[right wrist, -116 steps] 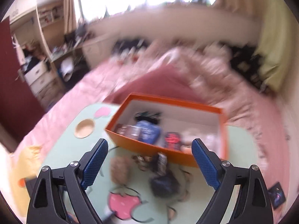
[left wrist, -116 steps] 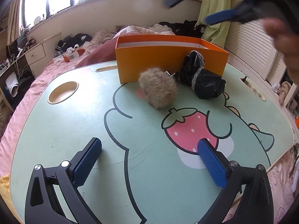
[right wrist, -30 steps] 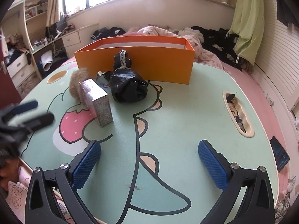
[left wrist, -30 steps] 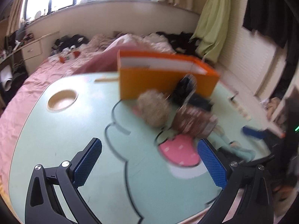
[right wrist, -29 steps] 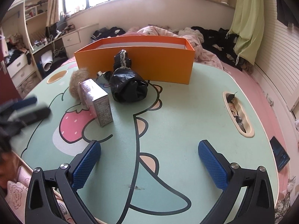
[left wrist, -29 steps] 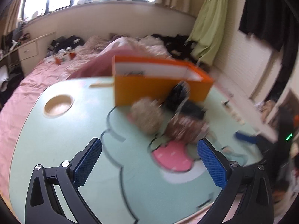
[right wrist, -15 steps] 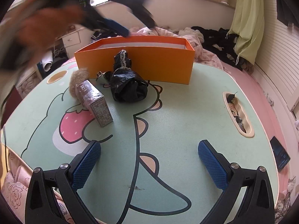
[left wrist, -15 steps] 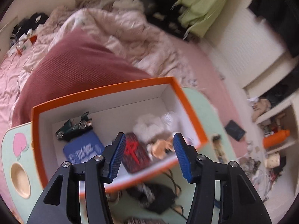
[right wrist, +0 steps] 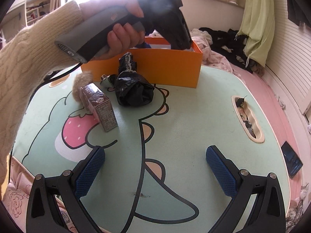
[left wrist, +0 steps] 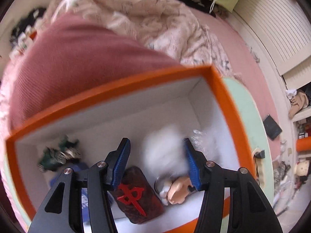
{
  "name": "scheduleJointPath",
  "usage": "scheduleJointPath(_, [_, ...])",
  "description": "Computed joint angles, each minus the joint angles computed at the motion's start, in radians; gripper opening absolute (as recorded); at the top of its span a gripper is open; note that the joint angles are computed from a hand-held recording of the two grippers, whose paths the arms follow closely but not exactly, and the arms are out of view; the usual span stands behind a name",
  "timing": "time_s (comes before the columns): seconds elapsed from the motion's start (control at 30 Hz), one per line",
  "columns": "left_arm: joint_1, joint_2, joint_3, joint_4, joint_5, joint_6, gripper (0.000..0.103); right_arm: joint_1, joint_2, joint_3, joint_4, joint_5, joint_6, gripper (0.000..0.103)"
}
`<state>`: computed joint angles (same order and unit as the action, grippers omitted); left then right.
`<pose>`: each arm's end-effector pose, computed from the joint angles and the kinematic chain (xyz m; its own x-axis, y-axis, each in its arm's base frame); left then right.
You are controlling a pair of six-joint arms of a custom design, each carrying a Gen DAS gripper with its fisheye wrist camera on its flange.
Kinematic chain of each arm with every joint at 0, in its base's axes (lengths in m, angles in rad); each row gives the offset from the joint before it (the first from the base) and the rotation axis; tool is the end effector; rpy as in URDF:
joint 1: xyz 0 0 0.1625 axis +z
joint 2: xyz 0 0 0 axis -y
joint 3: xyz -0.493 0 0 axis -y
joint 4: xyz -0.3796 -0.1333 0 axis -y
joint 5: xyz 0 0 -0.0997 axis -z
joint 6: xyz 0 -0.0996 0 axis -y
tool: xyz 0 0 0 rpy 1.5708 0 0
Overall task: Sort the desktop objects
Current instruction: 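Grasp the white fluff in the box with the left gripper, place it on table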
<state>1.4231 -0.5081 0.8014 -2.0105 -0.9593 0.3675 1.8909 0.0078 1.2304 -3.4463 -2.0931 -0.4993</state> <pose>0.0553 -0.9228 0.2265 -0.7150 0.3867 -0.5824 0.4313 0.8997 0.0679 0.3149 -0.6841 -0.2102 -0.6831 -0.3573 0.6369 -0.6606 0.6741 -0.3304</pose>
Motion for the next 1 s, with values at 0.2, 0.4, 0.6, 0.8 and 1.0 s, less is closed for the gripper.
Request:
scheduleJointPath(0.2, [0.017, -0.009, -0.022, 0.021, -0.102, -0.011, 0.023, 0.002, -0.001, 0.004, -0.002, 0.000, 0.002, 0.103])
scheduleJointPath(0.4, [0.015, -0.053, 0.029, -0.061, -0.148, 0.030, 0.023, 0.001, -0.001, 0.004, -0.003, 0.000, 0.001, 0.103])
scheduleJointPath(0.6, [0.008, -0.207, 0.228, -0.215, -0.269, 0.121, 0.023, 0.002, 0.000, 0.003, -0.003, -0.001, 0.001, 0.103])
scheduleJointPath(0.8, [0.053, -0.386, 0.479, -0.365, -0.419, 0.230, 0.023, 0.001, -0.001, 0.004, -0.004, 0.000, -0.001, 0.103])
scheduleJointPath(1.0, [0.107, -0.434, 0.571, -0.355, -0.481, 0.285, 0.026, 0.000, -0.001, 0.005, -0.005, 0.001, -0.002, 0.103])
